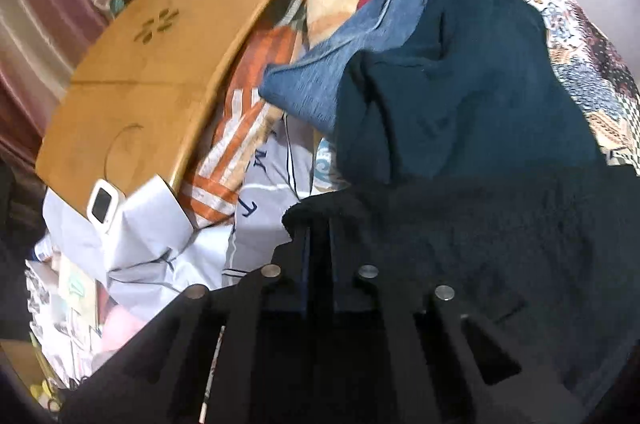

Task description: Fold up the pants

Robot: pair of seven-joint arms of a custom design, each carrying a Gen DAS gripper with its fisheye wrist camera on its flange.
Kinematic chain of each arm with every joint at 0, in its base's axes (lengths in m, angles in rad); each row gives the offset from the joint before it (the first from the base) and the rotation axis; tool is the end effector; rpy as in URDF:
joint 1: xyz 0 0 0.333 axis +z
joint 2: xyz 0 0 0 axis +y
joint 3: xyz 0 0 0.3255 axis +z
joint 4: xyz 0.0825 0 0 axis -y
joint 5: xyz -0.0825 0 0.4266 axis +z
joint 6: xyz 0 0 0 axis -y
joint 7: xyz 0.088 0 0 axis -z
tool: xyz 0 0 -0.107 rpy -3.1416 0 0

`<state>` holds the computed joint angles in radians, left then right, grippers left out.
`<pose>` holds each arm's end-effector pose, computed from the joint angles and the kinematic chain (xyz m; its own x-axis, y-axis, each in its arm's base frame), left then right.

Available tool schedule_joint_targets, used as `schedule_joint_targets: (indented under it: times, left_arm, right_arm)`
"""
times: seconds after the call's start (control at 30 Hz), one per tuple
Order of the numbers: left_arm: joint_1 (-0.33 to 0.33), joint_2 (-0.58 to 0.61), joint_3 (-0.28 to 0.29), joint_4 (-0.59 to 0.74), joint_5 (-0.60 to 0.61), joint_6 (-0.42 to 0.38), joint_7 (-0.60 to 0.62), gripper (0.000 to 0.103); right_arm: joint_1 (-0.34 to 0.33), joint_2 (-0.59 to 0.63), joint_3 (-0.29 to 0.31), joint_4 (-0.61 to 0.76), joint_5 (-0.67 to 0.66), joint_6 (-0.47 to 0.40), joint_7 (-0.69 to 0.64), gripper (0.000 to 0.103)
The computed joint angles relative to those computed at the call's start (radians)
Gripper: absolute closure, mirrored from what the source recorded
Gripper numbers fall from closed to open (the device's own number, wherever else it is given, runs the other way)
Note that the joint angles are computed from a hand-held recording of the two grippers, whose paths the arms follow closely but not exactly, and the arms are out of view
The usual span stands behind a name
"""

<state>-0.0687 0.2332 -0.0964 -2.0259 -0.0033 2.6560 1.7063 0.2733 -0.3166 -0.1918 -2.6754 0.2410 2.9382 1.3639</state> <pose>0.6513 -0.1061 0.3594 -0.2814 -0.9592 -0.0278 -0.8817 0.2698 -0.3872 0.4673 0.0244 0.3775 0.0919 -0.9890 -0.1155 -0.8392 -0.0145 -0.5436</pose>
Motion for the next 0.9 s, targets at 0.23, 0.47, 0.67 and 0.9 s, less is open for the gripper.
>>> schedule_joint_targets:
  times: [0.23,0.47,0.67,0.9]
  left_arm:
    - [-0.001,-0.082,-0.009,-0.046,-0.012,0.086,0.012,0.099]
    - [0.024,-0.185,-0.047,-0.049,-0.197,0.106,0.182,0.099]
    - [0.013,-0.320,-0.033,-0.132,-0.328,0.100,0.302,0.102]
    - [-0.002,-0.455,0.000,-0.269,-0.403,0.097,0.361,0.102]
  right_arm:
    - [-0.093,-0.018,0.099,-0.021,-0.153,0.007,0.110,0.098]
    - [-0.202,-0.150,0.154,-0.038,-0.326,0.002,0.310,0.100]
    - [-0.211,-0.325,0.161,-0.071,-0.399,-0.063,0.390,0.100]
    - [-0.165,-0.514,0.167,-0.167,-0.440,-0.156,0.427,0.101]
